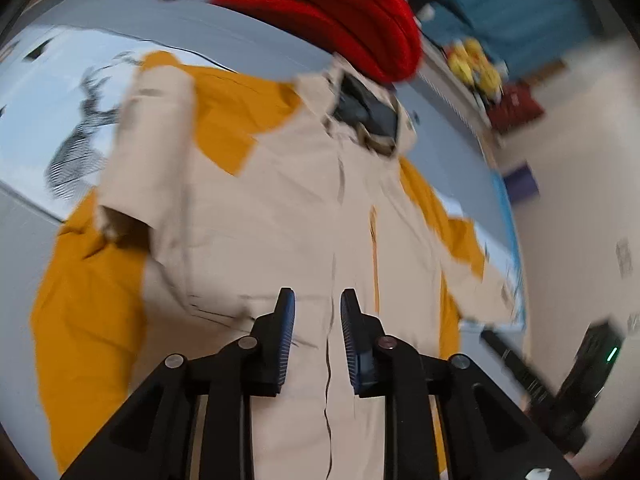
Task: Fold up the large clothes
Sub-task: 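Carry the sleeve across the jacket body with the left tool and release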
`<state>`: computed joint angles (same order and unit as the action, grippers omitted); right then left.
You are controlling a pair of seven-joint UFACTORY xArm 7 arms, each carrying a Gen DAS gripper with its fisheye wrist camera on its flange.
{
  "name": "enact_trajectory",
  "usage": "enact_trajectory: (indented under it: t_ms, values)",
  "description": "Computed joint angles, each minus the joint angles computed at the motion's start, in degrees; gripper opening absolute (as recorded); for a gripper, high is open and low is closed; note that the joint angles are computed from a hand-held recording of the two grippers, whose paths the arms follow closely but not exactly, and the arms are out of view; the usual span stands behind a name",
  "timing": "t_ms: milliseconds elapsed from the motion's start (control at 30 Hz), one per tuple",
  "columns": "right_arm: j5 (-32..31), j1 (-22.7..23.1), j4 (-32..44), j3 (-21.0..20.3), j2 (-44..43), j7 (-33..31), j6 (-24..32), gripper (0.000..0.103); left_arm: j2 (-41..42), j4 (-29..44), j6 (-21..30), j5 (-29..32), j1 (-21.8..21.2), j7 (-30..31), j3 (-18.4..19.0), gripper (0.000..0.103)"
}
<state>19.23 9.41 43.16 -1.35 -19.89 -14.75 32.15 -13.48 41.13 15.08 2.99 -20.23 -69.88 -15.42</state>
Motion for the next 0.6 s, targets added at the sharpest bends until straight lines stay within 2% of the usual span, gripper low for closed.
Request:
enact_trajectory:
  t_ms: [100, 167, 200, 267, 367, 433, 467, 500, 600]
  values:
    - [0.49, 0.6, -1.95, 0.15, -1.51, -0.36, -1.33, 0.021, -4.4, -2.33, 3.43, 4.16, 3.64, -6.26, -2.31, 0.021]
    - [1.59, 1.7, -3.98, 0.28, -3.02, -0.74, -3.58, 0.017, -5.74, -3.29, 5.5, 5.31, 4.29, -8.17, -2.97, 0.019]
    - [2.01, 2.33, -4.67, 0.3, -3.54, -0.84, -4.26, 0.013, -5.95, -4.24, 5.33, 4.39, 3.67, -7.7, -2.02, 0.019]
    - [4.19, 4.62, -5.5, -0.57, -4.16, -2.4, -5.12, 0.013, -5.81, -7.45, 1.23, 1.02, 1.36, -5.99, -0.04, 0.019]
    - [7.12, 7.82, -6.04, -1.46, -4.09, -5.38, -5.97, 0.015, -4.03, -9.87, -4.89, -5.91, -3.49, -0.84, 3.77, 0.018]
    - [9.92, 10.45, -5.88, -2.32, -3.13, -9.11, -6.47, 0.015, -0.5, -9.68, -9.77, -14.59, -10.79, 7.36, 10.14, 0.018]
    - [10.19, 10.74, -5.8, -1.9, -2.51, -9.84, -6.85, 0.015, 1.01, -9.17, -11.14, -19.54, -14.65, 11.96, 13.48, 0.018]
    - [10.77, 11.17, -5.68, -1.77, -1.91, -10.77, -7.04, 0.016, 2.26, -8.59, -11.51, -23.08, -16.6, 14.7, 15.2, 0.018]
    - [12.18, 11.48, -4.44, -1.37, 0.87, -12.85, -6.64, 0.018, 4.52, -7.3, -9.11, -26.77, -15.74, 17.02, 14.93, 0.024]
